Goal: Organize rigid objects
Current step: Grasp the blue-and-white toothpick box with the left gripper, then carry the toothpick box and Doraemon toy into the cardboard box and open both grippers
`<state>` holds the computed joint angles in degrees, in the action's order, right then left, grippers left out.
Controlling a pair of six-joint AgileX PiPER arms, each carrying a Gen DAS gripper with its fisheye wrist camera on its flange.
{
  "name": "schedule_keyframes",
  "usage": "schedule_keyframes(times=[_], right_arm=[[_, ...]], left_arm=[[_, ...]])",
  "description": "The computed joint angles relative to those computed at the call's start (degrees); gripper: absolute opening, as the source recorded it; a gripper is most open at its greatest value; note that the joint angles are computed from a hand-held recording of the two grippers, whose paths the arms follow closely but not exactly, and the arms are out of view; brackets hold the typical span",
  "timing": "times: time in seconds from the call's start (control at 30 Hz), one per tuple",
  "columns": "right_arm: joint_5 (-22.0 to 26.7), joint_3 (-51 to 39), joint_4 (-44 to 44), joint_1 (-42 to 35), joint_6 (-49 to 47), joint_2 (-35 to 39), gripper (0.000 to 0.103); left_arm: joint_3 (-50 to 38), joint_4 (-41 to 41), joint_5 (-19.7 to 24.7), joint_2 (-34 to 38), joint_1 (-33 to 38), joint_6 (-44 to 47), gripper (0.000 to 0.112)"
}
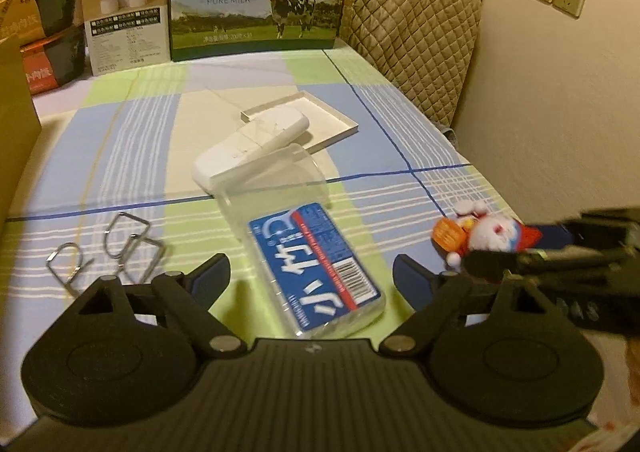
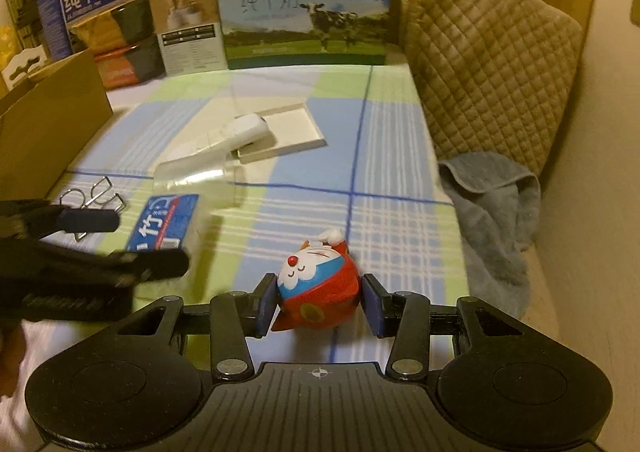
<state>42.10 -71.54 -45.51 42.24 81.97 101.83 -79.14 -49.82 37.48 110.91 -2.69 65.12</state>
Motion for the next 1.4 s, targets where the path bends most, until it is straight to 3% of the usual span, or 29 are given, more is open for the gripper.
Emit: schedule_keyframes(times=[0.1,0.3,0.5,0.8,0.9,1.4], right_arm=[[-0.22,0.66,1.55,0.36,-0.49,-0.34,0.042],[-0.47,1.6,1.87,1.37,0.01,-0.69,0.042],[-0.01,0.14,1.06,1.78,-2.27,1.15,0.042],[1.58,-1.78,0.26,1.98,-3.9,3.65,0.042],[2.59,-2.29,0.9,2.0,-3.3,3.73,0.042],[9.03,-5.57,4.9,6.73,-3.75,0.27,0.042]], left_arm=[[-0.62,4.04,-2.42,0.91,-1.84,-3.04,0.076],[0.61,4.86,-0.17,-0.71,0.4,1.45,0.056],[0.51,5.43,2.63,-1.24,2.98,3.94,0.055],[0.3,3.73,0.66,-0.52,2.24,4.7,0.058],[-0.83,5.24,1.3,0.07,1.97,3.28,0.053],[3.74,7.52,10.74,-7.19,8.51,5.58,0.052]])
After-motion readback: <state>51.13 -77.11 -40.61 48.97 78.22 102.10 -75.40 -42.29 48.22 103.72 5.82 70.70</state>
